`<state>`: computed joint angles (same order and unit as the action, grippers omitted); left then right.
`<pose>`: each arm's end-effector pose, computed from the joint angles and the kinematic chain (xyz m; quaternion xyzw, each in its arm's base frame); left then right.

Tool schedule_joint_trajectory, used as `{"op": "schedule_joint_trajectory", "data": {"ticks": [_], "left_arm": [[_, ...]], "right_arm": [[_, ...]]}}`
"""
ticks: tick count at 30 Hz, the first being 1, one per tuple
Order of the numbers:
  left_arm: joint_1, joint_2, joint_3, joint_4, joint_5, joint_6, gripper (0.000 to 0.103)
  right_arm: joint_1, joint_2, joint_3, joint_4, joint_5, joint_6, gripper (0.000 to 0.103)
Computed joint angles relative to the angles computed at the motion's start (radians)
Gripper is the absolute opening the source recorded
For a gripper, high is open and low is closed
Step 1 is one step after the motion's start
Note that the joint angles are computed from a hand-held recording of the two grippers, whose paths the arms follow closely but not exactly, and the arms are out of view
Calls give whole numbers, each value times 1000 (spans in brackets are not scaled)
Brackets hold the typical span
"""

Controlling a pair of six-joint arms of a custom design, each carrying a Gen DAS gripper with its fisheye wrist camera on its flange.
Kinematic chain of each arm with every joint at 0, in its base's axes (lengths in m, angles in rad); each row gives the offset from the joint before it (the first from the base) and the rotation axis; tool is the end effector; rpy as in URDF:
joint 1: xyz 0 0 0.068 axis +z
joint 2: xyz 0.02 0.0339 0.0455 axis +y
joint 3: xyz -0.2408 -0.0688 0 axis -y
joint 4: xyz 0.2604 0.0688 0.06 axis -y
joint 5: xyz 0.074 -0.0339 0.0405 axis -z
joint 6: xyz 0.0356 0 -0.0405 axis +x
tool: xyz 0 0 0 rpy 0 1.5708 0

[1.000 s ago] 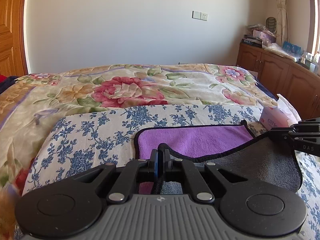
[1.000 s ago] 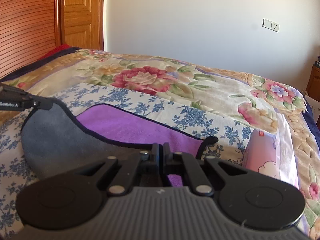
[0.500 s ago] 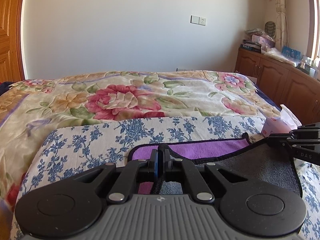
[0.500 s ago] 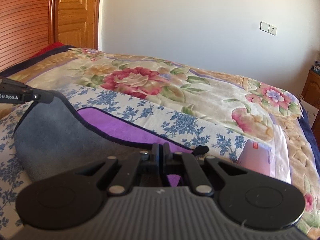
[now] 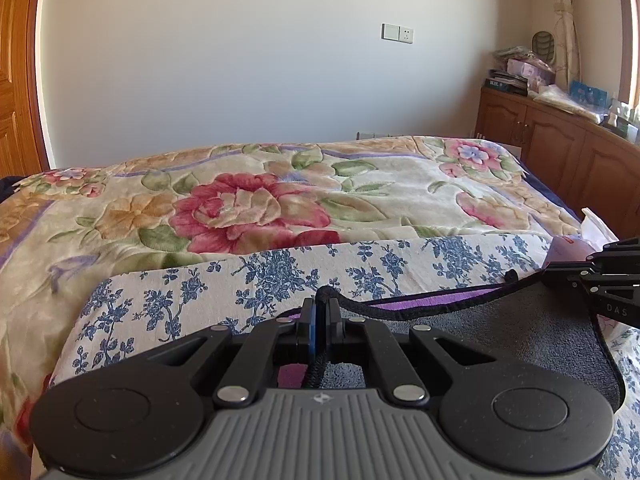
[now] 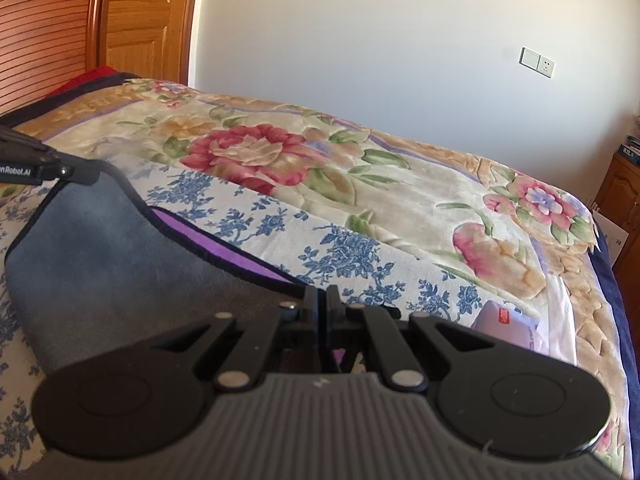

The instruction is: Fold towel

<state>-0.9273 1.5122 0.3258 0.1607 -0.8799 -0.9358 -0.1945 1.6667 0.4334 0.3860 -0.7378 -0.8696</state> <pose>0.1475 -0.1510 0.0523 -0.1183 0.8709 0.0492 0.4745 0.2522 -0.0253 0.0521 -0.4093 0.7809 0.1232 0.4556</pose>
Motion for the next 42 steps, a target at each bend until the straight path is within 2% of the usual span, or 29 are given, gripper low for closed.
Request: {"op": "schedule_joint_trajectory", "data": {"ticks": [13, 27, 42], "left_arm": [[53, 90, 34, 71, 18, 47, 5], [138, 157, 46, 170, 44, 164, 5], [202, 263, 72, 246, 97, 196, 5]], "right_arm": [[50, 54, 3, 124, 68, 70, 4], [120, 146, -6, 298, 165, 132, 4], [164, 247, 29, 362, 244, 186, 4]]}}
